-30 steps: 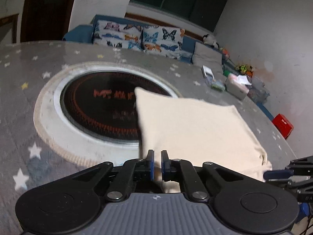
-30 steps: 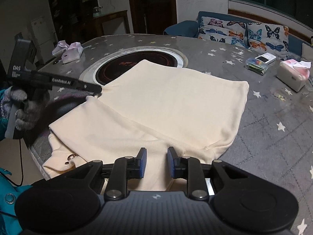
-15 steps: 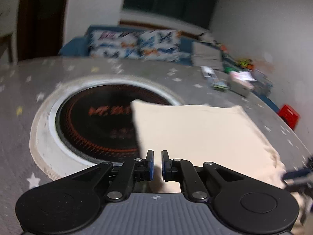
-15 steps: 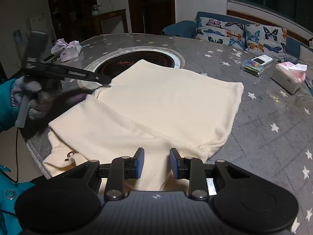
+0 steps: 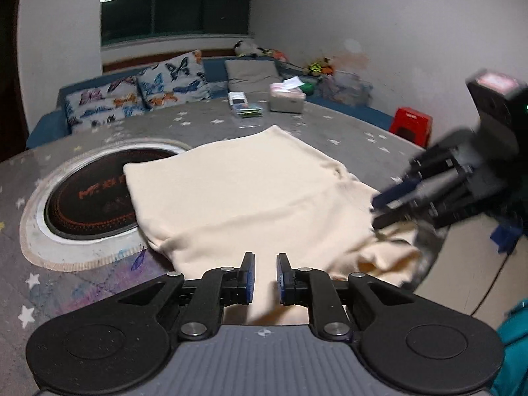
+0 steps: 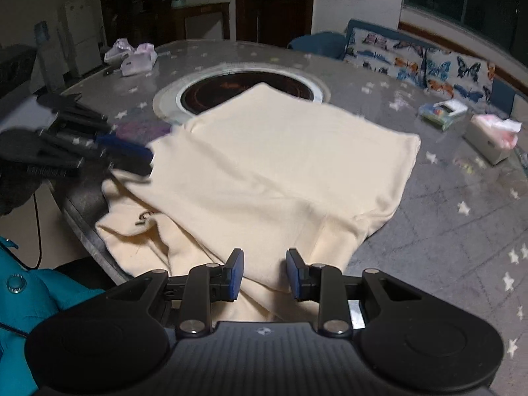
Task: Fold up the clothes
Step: 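Grasp the other sleeve with the right gripper and fold it across the body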
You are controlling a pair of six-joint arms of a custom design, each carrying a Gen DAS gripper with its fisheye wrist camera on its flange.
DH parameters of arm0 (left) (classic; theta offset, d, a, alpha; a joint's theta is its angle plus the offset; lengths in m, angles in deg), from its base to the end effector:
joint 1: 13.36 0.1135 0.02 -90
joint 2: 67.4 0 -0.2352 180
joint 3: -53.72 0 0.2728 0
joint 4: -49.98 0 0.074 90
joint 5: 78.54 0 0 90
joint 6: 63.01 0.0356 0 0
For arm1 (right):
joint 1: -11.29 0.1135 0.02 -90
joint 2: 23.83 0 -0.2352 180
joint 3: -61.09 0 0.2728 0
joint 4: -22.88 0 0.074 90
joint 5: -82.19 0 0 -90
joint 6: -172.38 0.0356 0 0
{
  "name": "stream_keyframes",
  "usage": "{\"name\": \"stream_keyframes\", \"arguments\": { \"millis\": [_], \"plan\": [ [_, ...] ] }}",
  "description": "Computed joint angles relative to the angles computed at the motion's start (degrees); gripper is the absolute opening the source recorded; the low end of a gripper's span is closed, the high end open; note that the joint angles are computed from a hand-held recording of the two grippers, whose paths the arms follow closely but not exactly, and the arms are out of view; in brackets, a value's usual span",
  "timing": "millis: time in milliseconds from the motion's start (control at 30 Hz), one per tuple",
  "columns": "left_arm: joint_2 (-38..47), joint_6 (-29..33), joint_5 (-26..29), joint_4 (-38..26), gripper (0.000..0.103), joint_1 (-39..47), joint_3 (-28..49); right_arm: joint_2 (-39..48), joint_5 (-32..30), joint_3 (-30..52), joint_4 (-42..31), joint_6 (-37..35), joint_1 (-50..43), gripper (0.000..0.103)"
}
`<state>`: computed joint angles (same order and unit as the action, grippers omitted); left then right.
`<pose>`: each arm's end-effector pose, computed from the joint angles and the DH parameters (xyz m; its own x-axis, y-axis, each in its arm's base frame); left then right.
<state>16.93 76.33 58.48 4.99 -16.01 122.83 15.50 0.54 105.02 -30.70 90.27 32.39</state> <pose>0.3073 -0.0403 0.1906 -0.2655 0.5300 -0.8054 0.9148 0.4023 -0.0368 0.1714 0.0606 0.2020 -0.7339 -0.1376 -0.6651 -0.1681 0.9856 -0.0184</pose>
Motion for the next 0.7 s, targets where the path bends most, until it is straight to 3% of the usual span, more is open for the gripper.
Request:
{"name": "stream_keyframes", "arguments": {
  "millis": [300, 367, 467, 533, 700],
  "plan": [
    [-4.7, 9.6, -0.1, -3.9, 0.016, 3.3, -3.2, 9.4, -2.9, 1.6, 9.5, -1.8, 2.0, 0.028],
    [-5.5, 12.6, 0.3, -4.8, 0.028, 4.4, -4.1, 9.6, -3.3, 1.4, 9.2, -1.9, 2.0, 0.028],
    [-6.5, 16.5, 0.9, -6.1, 0.029, 5.9, -5.1, 7.9, -3.4, 2.1, 8.2, -2.3, -0.1, 0.028],
    [-6.6, 16.2, 1.4, -5.6, 0.029, 5.9, -5.3, 7.6, -3.2, 2.6, 8.5, -2.6, -2.1, 0.028],
    [-5.1, 8.2, 1.3, 0.3, 0.029, 4.5, -4.6, 11.1, -1.8, 3.3, 11.2, -4.9, -7.4, 0.028]
  ]
}}
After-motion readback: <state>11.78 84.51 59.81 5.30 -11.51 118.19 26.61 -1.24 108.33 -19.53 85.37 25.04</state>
